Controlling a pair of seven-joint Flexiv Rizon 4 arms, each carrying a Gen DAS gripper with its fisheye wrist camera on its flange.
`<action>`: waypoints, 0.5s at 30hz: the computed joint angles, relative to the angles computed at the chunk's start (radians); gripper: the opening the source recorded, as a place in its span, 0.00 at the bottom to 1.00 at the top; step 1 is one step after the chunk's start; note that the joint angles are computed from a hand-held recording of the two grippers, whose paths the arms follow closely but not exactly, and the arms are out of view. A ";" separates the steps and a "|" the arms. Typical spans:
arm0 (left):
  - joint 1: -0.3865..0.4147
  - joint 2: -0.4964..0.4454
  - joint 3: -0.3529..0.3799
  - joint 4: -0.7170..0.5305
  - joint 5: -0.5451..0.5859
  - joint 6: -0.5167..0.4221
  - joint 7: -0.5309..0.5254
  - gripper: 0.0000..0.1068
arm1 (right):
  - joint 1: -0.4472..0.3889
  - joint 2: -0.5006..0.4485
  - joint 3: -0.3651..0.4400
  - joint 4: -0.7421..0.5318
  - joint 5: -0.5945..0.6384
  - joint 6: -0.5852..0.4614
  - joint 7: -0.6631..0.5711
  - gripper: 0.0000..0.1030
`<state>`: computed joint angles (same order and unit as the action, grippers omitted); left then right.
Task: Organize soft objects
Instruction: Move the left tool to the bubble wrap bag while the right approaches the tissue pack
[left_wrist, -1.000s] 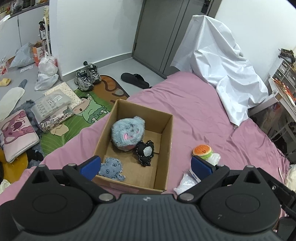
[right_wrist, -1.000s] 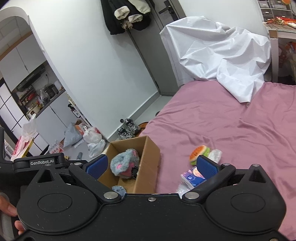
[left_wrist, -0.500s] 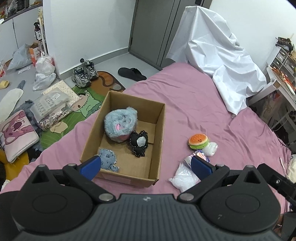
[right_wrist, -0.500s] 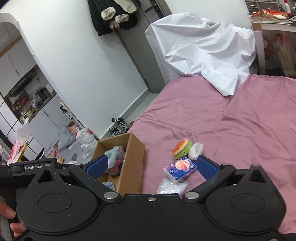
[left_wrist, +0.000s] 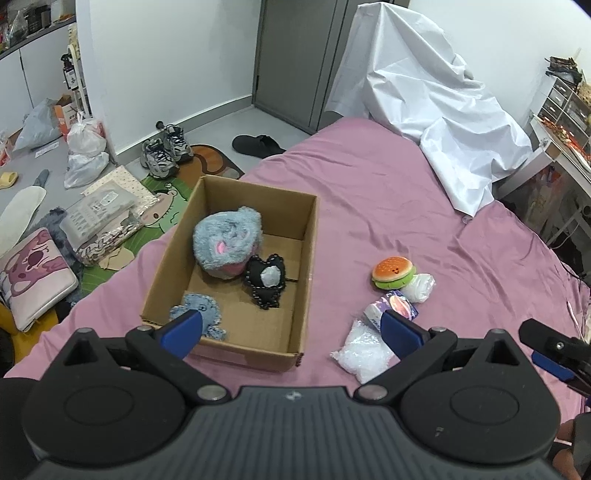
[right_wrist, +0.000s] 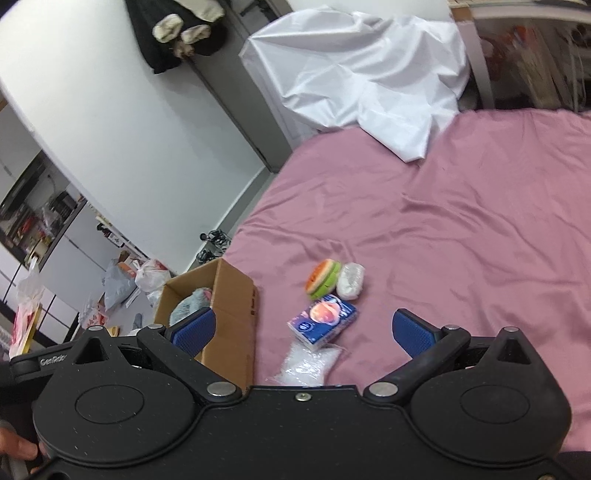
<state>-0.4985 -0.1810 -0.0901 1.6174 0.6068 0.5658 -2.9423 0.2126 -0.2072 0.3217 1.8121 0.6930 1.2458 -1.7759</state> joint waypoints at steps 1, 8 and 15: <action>0.001 -0.007 -0.001 -0.004 0.001 0.007 -0.001 0.95 | 0.001 -0.004 -0.005 0.000 -0.004 -0.004 0.016 1.00; -0.005 -0.061 0.009 -0.025 -0.008 0.072 0.014 0.94 | -0.009 -0.038 -0.015 -0.006 -0.019 -0.017 0.104 1.00; -0.020 -0.141 0.033 -0.064 -0.052 0.128 0.057 0.93 | -0.024 -0.080 -0.006 -0.034 -0.034 -0.053 0.140 1.00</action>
